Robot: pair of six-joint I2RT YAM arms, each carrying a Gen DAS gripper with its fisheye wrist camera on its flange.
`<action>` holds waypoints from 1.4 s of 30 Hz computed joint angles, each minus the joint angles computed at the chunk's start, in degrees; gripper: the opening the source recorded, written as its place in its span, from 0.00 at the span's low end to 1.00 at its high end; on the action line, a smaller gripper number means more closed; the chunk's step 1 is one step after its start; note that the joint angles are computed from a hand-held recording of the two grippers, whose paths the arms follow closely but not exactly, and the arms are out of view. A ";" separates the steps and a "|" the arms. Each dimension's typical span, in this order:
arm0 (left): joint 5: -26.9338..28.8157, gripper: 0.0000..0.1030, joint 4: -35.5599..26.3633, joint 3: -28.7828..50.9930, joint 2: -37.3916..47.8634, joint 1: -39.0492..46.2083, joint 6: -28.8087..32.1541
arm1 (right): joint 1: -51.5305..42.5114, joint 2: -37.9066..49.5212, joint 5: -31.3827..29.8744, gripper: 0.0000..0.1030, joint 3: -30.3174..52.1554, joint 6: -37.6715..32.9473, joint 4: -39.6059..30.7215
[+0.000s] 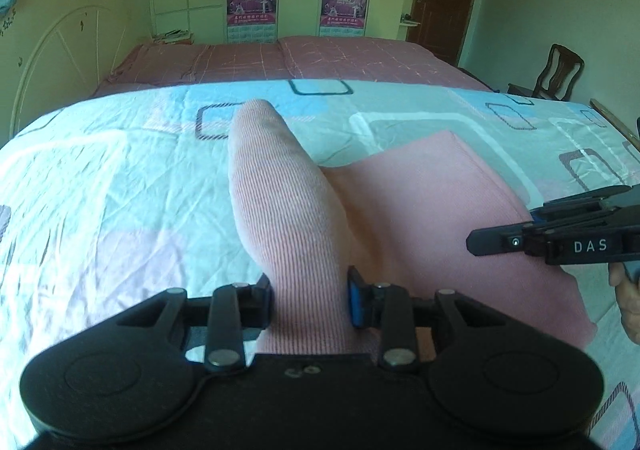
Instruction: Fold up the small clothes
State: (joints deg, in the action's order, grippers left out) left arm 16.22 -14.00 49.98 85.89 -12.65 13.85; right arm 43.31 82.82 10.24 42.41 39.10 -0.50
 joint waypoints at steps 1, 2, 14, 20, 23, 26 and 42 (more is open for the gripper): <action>1.44 0.34 -0.25 0.39 1.54 1.48 0.57 | 0.72 2.09 0.98 0.19 0.76 0.87 0.20; 2.47 0.39 -0.24 0.50 2.89 2.79 0.78 | 1.03 3.66 2.01 0.19 1.18 1.77 0.11; 10.45 0.33 1.58 0.61 5.34 12.27 2.42 | 1.20 2.84 4.81 0.19 -5.56 9.64 2.14; 7.56 0.30 2.73 0.40 4.16 11.10 4.30 | 2.35 -1.17 8.65 0.24 -5.66 12.38 -2.11; 10.75 0.30 4.37 0.32 2.15 10.62 4.90 | 3.94 -4.65 16.45 0.25 -3.19 9.39 -7.24; 7.54 0.31 4.56 3.83 5.95 5.68 7.30 | 1.86 0.13 14.76 0.25 3.02 1.77 -8.47; 6.69 0.32 -2.28 -4.26 -5.39 7.41 13.49 | 11.21 3.23 19.37 0.25 10.43 1.56 -20.86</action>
State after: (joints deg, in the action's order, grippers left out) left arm 22.91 -16.28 45.73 80.50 -5.24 27.34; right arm 54.52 86.04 29.60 52.84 40.65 -21.37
